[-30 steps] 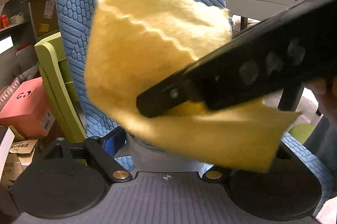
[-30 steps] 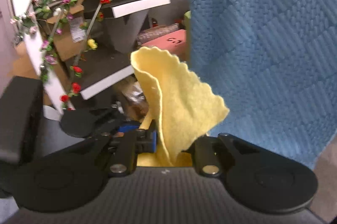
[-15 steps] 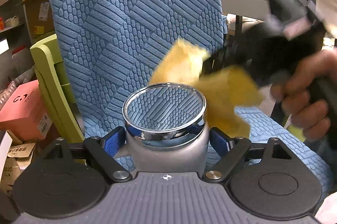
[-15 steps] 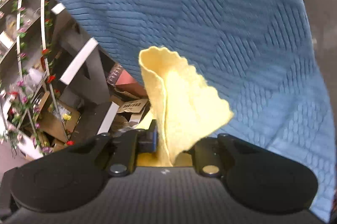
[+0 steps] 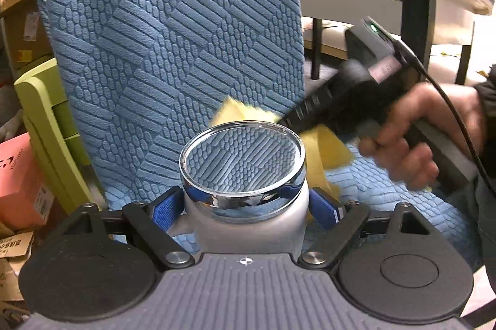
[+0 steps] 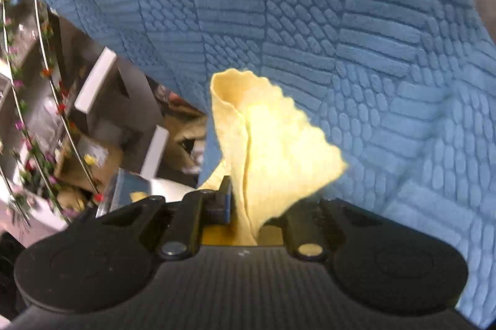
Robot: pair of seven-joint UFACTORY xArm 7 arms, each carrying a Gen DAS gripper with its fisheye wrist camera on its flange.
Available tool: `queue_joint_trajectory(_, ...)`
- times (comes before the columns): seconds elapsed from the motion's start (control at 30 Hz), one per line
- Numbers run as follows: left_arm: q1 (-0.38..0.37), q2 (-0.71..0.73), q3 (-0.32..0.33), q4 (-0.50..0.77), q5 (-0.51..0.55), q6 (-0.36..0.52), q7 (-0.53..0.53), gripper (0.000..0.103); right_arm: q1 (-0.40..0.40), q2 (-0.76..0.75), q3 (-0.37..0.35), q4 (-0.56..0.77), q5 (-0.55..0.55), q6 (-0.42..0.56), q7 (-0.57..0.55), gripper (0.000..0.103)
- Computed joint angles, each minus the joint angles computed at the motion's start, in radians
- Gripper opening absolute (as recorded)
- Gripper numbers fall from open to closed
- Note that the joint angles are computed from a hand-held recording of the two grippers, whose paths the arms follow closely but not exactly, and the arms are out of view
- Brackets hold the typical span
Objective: Clean container
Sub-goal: 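Wipe around the silver rim again with the right gripper's cloth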
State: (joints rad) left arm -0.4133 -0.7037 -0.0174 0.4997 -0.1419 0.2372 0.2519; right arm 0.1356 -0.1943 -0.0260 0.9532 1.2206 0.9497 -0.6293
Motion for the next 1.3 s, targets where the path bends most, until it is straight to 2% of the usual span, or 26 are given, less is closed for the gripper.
queue_joint_trajectory(0.13,-0.047,0.013,0.055,0.015,-0.020,0.015,0.060,0.089,-0.015,0.076,-0.034,0.078,0.147,0.156,-0.091,0.015)
queue_joint_trajectory(0.2,-0.064,0.023,0.074,0.025,-0.037,0.022,0.089,0.090,-0.031,0.116,-0.016,0.114,0.121,0.190,-0.098,0.015)
queue_joint_trajectory(0.33,-0.074,0.037,0.086,0.041,-0.065,0.040,0.135,0.090,-0.048,0.188,0.028,0.174,0.056,0.195,-0.072,0.015)
queue_joint_trajectory(0.5,-0.064,0.044,0.074,0.047,-0.091,0.052,0.163,0.091,-0.076,0.233,0.052,0.226,0.143,0.286,-0.135,0.017)
queue_joint_trajectory(0.6,-0.058,0.044,0.067,0.044,-0.098,0.053,0.171,0.091,-0.076,0.271,0.072,0.256,0.111,0.265,-0.099,0.016)
queue_joint_trajectory(0.67,-0.055,0.047,0.064,0.047,-0.103,0.054,0.174,0.091,-0.074,0.271,0.079,0.251,0.047,0.229,-0.060,0.016)
queue_joint_trajectory(0.77,-0.045,0.049,0.053,0.048,-0.103,0.054,0.171,0.091,-0.082,0.257,0.082,0.242,0.060,0.230,-0.044,0.016)
queue_joint_trajectory(0.9,-0.032,0.048,0.038,0.042,-0.099,0.048,0.158,0.091,-0.097,0.237,0.073,0.222,0.144,0.261,-0.063,0.016)
queue_joint_trajectory(1.1,0.004,0.046,-0.003,0.037,-0.069,0.040,0.107,0.091,-0.095,0.210,0.060,0.149,0.080,0.186,0.045,0.016)
queue_joint_trajectory(1.23,0.063,0.048,-0.069,0.031,-0.023,0.023,0.014,0.091,-0.098,0.143,0.039,0.098,0.198,0.196,0.046,0.016)
queue_joint_trajectory(1.3,0.120,0.045,-0.132,0.027,0.016,0.016,-0.071,0.091,-0.094,0.119,0.030,0.072,0.242,0.197,0.057,0.016)
